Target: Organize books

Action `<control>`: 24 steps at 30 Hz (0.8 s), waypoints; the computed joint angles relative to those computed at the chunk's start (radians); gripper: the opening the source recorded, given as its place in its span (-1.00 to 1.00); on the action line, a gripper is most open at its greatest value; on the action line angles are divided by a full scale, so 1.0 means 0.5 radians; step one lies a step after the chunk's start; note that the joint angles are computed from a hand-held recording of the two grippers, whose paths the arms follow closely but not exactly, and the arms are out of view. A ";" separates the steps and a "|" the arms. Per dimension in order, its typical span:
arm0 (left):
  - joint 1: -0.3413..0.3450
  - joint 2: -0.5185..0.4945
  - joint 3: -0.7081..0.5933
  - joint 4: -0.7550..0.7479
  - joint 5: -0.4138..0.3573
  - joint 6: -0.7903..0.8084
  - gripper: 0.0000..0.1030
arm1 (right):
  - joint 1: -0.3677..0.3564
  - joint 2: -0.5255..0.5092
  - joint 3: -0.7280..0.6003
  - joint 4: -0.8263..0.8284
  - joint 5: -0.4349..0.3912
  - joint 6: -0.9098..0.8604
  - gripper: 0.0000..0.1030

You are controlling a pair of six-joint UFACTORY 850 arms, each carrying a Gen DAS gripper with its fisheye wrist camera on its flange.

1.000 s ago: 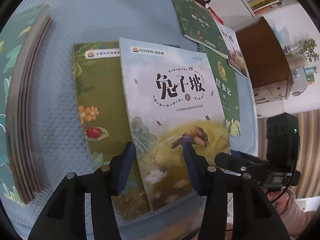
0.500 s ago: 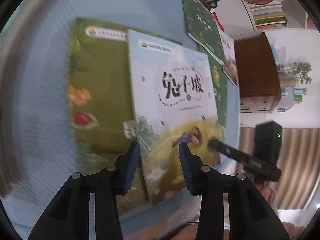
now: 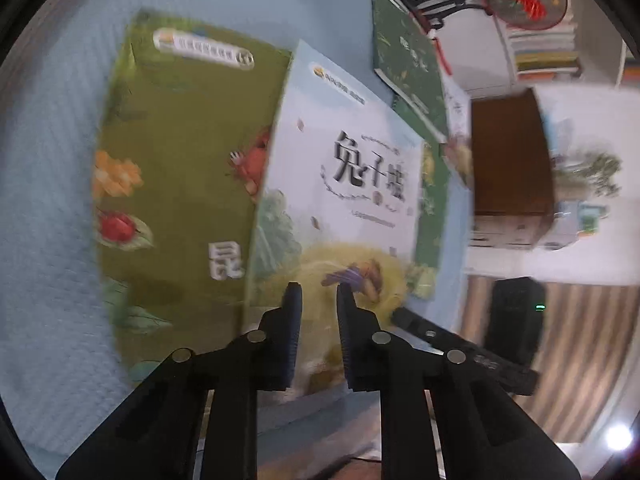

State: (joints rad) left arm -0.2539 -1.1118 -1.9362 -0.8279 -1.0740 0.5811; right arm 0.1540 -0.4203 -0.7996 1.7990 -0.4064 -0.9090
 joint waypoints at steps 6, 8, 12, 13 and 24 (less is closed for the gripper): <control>-0.049 0.059 -0.013 0.313 0.271 0.119 -0.35 | -0.022 -0.015 -0.032 -0.153 -0.033 0.112 -0.56; -0.063 0.031 -0.046 0.272 0.272 0.248 -0.34 | -0.049 -0.037 -0.061 -0.162 -0.061 0.128 -0.51; -0.031 -0.092 -0.209 0.112 0.159 0.279 -0.28 | -0.063 -0.063 -0.095 -0.176 -0.053 0.117 -0.50; -0.017 -0.151 -0.301 0.079 0.077 0.210 -0.28 | -0.068 -0.064 -0.091 -0.178 -0.069 0.100 -0.50; 0.015 -0.350 -0.503 -0.548 -0.417 0.133 -0.28 | -0.152 0.041 0.188 0.320 -0.260 -0.300 -0.77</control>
